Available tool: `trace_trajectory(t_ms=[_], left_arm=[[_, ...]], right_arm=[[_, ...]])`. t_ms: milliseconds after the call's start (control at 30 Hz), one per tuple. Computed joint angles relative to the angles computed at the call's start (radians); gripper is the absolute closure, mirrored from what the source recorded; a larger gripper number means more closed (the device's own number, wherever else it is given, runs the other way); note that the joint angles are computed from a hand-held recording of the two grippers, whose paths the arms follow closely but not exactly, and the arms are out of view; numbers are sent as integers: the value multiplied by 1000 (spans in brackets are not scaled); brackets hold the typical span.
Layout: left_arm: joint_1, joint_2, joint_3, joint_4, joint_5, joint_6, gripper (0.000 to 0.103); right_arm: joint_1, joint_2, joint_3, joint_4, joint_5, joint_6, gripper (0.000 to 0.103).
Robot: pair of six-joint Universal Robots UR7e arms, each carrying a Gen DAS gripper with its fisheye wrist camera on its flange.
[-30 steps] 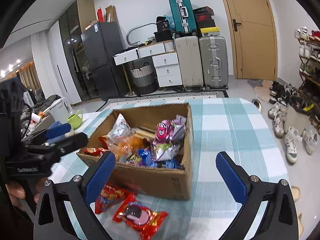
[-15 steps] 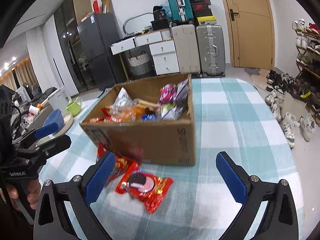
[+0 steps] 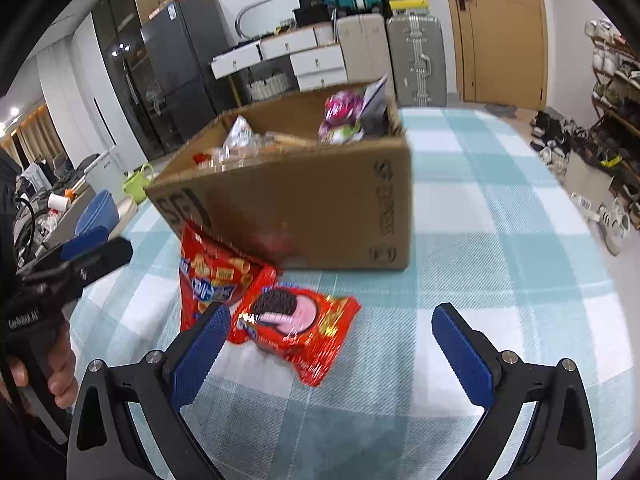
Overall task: Organize snacks
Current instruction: 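Withdraw both tools from the box toward the red packs on the table, then grasp the red Oreo pack with the right tool while the left tool grasps the red chip bag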
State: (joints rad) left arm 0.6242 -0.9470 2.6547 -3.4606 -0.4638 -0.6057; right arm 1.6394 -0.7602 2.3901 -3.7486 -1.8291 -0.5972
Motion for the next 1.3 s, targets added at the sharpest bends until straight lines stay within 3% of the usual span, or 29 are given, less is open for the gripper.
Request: trace_trajectory(t_ms=[400,767,967,1067,1133,1300], left_arm=[[84,24,-14,-79,-34,58,1],[104,17,-12,-102,-23,80,1],[115,16,-13,-116,-29,88,1],[117,16,-11,-121,-36,87,1],[117,19,-14,-117,-39,88,1],[112,26,-16,-108,-36,85,1]], right_arm=[[68,106,-63,69,-120,-1,1],[105,156,-135,102,-188,59,2],[106,152,-134,83,-202,64,21],[96,132,-118,88,-173,66,32],[87,127,-102,67,-151,43,46],[78,113,-63,25,-128,5,52]])
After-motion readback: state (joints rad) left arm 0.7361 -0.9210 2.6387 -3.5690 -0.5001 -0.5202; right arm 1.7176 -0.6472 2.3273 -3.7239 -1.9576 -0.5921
